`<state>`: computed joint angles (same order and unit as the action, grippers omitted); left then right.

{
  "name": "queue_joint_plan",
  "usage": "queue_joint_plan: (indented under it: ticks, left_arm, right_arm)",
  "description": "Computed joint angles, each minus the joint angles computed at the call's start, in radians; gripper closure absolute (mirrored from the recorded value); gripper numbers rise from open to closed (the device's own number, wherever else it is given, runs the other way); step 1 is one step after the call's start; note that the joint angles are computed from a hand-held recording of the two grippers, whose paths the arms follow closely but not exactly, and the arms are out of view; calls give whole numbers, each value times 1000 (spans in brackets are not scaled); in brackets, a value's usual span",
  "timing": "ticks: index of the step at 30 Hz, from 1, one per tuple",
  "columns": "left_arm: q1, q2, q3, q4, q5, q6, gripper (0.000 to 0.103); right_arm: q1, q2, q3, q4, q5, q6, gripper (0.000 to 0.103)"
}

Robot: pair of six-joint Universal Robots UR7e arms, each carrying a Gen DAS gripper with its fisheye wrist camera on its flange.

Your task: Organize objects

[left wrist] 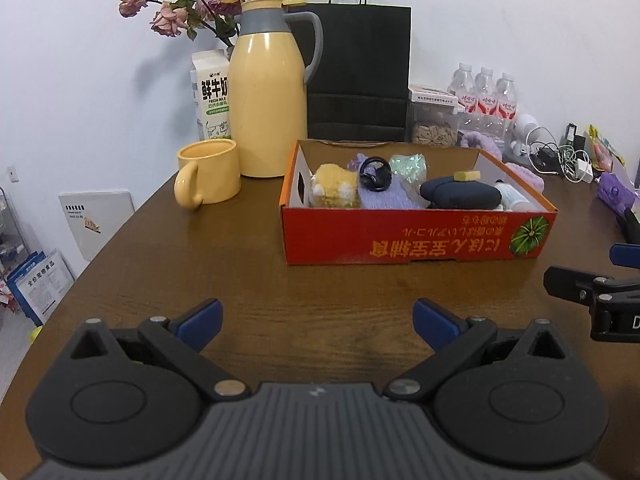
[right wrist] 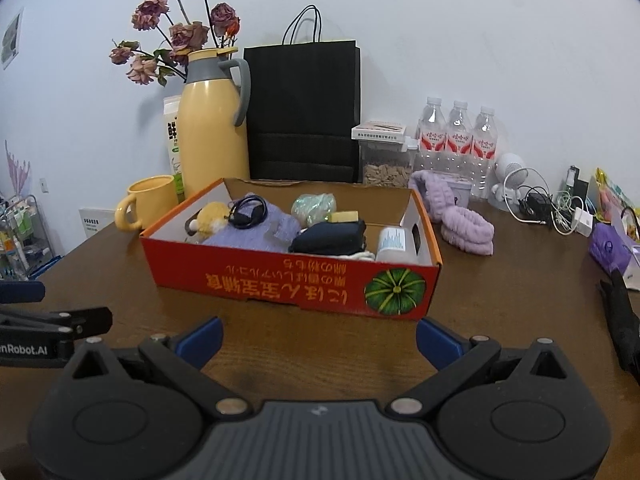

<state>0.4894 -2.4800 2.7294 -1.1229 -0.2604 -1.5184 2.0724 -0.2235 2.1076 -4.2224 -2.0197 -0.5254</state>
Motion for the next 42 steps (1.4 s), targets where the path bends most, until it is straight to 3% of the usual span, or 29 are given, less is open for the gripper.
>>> queue_joint_plan:
  ticks: [6,19,42]
  left_arm:
    - [-70,2,-24,178,-45,-160,0]
    - [-49,11,-13,110,-38,-107,0]
    - [-58,3,-12,118,-41,-102,0]
  right_arm:
    - [5,-2,19,-15,-1,10,0]
    - [-9,-4,21,-18,-4,12,0]
    - [-3,-3,17,-19,-5,12,0]
